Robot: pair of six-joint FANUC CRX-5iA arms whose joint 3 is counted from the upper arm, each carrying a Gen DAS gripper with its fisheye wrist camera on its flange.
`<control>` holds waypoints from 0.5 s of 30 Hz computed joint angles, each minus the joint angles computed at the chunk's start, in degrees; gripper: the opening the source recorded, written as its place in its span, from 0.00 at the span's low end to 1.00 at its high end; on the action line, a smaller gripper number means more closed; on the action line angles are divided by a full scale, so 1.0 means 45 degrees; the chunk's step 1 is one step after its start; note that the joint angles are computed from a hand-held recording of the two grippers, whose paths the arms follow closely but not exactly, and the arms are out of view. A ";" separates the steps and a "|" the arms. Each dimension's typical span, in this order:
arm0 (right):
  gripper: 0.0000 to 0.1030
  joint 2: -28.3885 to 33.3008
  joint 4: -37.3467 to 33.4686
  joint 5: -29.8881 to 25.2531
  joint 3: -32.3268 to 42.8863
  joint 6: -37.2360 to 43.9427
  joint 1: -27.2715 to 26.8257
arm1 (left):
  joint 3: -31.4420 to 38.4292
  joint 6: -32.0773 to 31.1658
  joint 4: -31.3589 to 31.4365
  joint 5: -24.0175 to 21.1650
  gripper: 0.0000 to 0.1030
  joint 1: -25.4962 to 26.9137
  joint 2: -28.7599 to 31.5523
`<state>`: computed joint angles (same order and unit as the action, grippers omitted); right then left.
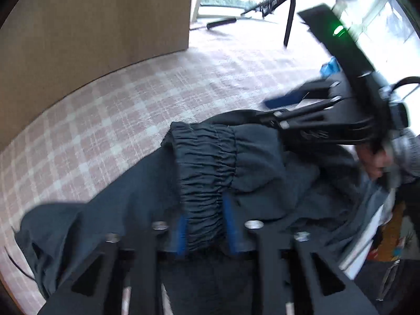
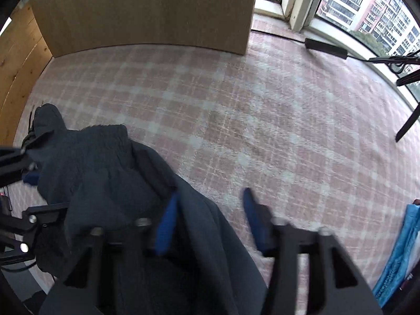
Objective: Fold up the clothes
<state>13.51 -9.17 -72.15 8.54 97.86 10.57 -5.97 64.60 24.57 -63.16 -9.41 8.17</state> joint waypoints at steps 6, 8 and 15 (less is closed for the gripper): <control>0.02 -0.1597 -0.1735 0.1051 -0.0479 -0.0961 -0.1572 | -0.2599 -0.0222 0.1247 0.0328 0.16 0.1777 -0.2687; 0.02 -0.2524 -0.2259 0.1788 -0.0815 -0.1983 -0.2489 | -0.3362 0.0078 0.1307 0.0200 0.16 0.2619 -0.3836; 0.06 -0.5249 0.0350 0.2055 -0.3098 -0.6338 -0.5250 | -0.5217 0.1161 -0.0223 -0.1622 0.17 0.5754 -0.7315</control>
